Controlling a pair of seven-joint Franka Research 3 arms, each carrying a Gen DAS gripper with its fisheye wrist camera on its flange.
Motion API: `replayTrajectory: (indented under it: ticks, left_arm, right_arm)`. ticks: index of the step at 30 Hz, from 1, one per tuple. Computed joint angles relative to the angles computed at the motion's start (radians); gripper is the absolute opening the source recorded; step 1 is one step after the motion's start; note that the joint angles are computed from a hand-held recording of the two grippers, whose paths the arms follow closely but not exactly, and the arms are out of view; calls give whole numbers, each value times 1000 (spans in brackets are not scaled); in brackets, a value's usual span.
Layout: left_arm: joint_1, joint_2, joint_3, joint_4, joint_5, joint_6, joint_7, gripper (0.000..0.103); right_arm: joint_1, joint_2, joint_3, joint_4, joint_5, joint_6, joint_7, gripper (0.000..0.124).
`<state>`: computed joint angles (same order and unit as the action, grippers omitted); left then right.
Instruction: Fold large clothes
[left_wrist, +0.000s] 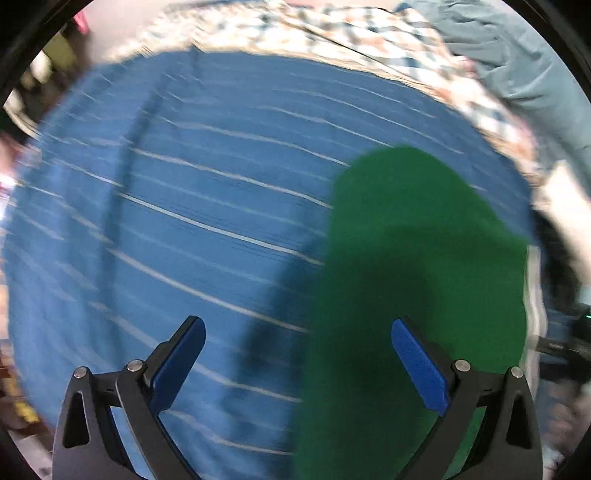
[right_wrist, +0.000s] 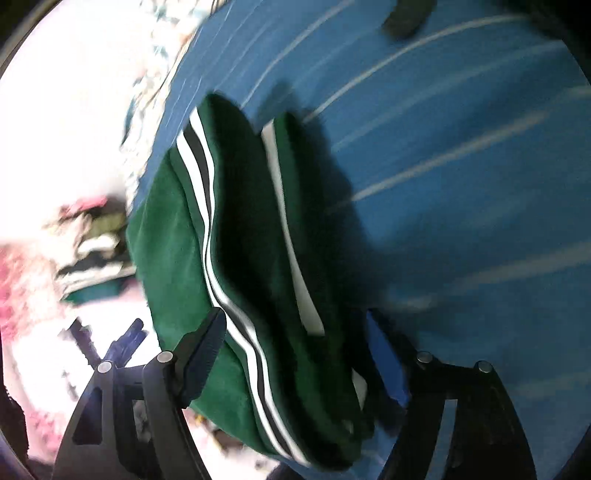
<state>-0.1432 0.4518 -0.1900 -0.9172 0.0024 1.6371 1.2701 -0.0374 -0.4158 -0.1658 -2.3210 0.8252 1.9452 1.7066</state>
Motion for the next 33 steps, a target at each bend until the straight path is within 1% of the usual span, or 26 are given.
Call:
replayTrajectory:
  ticks: [1,2,4,6,10,11,12,13,14,15,16,17,18,19,21,22,23,25,27,29,31,32,33]
  left_arm:
    - [29,-5,-18,-34,-67,26,13,103]
    - [43,5,-28,-40,-109,29,17,103]
    - [55,29,-41,-35,-162,32,25,103]
    - [55,49,-46,-19,-183,30,31,103]
    - [35,112,-55,58,-192,2,44,103]
    - [23,122,-49,72,-175,0,43,102]
    - [17,126,-47,80,-167,1,42,102]
    - [12,122,-44,72,-160,18,40,101]
    - [11,111,-41,55,-155,39,38,95]
    - [19,85,-41,17,-158,59,45,92]
    - [21,75,-40,4,-156,69,47,84]
    - [26,66,-41,-6,-161,76,48,78]
    - [32,57,-42,-21,-167,83,50,76]
    - [32,60,-41,-10,-166,75,48,74]
    - [29,70,-41,10,-158,61,56,73]
    - [25,83,-41,31,-153,48,64,73]
    - [22,91,-41,45,-147,35,68,73]
    - [14,117,-39,87,-138,15,69,73]
    - [10,147,-40,136,-136,-14,71,73]
    - [16,163,-42,160,-145,-34,68,73]
    - [18,175,-42,179,-148,-45,64,73]
    - [13,181,-41,196,-144,-54,65,73]
    - [6,193,-41,226,-137,-70,69,73]
  right_arm:
    - [17,43,-26,9,48,-19,-62,78]
    - [30,89,-48,18,113,-46,-128,78]
    - [29,137,-59,28,193,-92,-213,78]
    - [24,191,-38,64,203,-116,-261,79]
    - [4,248,-7,104,237,-129,-276,78]
    - [0,251,0,106,239,-127,-273,75]
    - [-3,245,5,97,246,-119,-274,62]
    - [-5,238,10,84,260,-107,-267,53]
    - [-3,223,15,59,280,-94,-259,50]
    - [2,207,26,41,288,-70,-246,46]
    - [5,192,30,27,297,-54,-231,45]
    - [6,174,26,4,330,-45,-217,43]
    - [16,187,26,17,362,-31,-199,41]
    - [20,178,22,7,391,-28,-194,41]
    - [24,169,11,-4,435,-34,-200,40]
    - [24,161,10,-11,429,-31,-201,40]
    - [23,162,16,-4,389,-22,-198,40]
    - [25,181,15,5,367,-24,-201,45]
    - [19,209,15,31,309,-40,-191,61]
    - [17,249,18,63,273,-64,-210,64]
    - [11,256,21,62,276,-64,-211,64]
    - [10,256,25,64,273,-56,-208,60]
    - [10,252,30,63,269,-44,-204,50]
